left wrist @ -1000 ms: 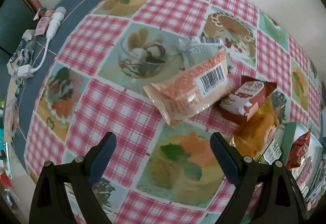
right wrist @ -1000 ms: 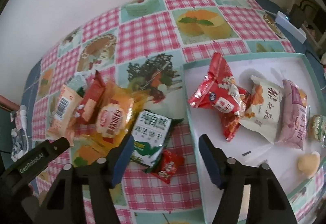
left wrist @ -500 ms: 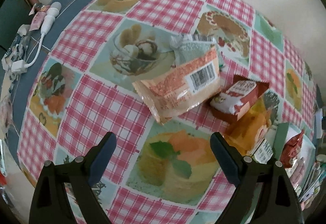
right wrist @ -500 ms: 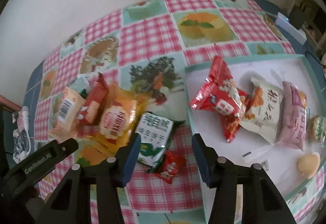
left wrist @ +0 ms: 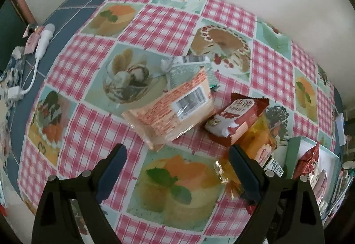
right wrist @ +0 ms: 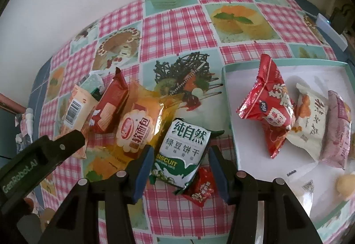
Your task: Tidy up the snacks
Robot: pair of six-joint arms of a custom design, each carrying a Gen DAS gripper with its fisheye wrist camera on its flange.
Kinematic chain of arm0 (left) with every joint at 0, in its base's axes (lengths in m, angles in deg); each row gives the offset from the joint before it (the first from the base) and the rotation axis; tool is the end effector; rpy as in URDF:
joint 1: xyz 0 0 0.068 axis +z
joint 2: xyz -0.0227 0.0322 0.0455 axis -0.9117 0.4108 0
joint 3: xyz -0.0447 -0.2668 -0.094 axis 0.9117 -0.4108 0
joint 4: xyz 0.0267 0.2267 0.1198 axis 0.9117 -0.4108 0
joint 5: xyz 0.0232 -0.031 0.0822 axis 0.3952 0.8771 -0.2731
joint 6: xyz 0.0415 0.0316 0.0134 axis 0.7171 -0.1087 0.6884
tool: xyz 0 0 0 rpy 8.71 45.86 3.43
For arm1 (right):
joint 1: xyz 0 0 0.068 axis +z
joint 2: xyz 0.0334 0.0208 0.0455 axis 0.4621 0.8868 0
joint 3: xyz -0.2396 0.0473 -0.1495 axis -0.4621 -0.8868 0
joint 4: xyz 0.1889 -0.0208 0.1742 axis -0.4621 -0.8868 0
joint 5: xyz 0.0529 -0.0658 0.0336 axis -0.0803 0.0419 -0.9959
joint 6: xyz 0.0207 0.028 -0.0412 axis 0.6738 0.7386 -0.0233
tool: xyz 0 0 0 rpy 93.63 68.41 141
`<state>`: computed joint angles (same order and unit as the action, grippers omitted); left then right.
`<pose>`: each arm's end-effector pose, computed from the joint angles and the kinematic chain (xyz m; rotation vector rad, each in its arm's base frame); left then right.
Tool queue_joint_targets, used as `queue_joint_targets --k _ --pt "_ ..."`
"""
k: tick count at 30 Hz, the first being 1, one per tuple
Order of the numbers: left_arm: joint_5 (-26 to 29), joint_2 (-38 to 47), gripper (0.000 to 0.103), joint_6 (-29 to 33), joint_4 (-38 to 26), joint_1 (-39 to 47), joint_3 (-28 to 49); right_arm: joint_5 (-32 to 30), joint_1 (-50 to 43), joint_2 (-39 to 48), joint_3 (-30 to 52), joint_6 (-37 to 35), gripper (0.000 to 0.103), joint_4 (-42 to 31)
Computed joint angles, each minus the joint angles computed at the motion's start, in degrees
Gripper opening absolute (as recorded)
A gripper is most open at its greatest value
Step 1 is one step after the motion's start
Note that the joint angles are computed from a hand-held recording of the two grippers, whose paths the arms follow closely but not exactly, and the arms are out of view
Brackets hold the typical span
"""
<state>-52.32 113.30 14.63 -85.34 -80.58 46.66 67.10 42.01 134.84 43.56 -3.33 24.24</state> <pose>0.2492 -0.0609 0.1319 -0.7697 2.7838 0.0222 0.2724 0.0756 0.1001 -0.0633 2.8582 0.3007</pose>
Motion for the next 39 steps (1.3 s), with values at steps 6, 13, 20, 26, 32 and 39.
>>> queue_joint_targets --k 6,13,20,26,32,39 --pt "-1.3 0.2 0.093 1.4 0.0 -0.8 1.3 0.8 1.0 3.1 1.7 0.5 0.055 0.6" --pt "-0.6 1.9 0.093 2.0 2.0 -1.2 2.1 1.2 1.0 5.6 2.7 0.7 0.055 1.0" --pt "4.1 2.0 0.093 1.9 6.4 -1.1 1.3 0.8 0.3 5.5 2.3 -0.3 0.052 1.2" --pt "5.5 5.0 0.093 3.5 8.7 -3.6 2.9 -1.1 -1.3 4.4 1.4 -1.7 0.05 0.9" --pt "5.3 10.0 0.093 3.8 8.6 -5.9 5.3 -1.6 -1.7 3.9 0.9 -2.9 0.05 0.7" --pt "6.6 12.7 0.093 2.1 10.9 -5.4 4.8 -1.7 -1.6 3.4 0.5 -3.3 0.05 0.4"
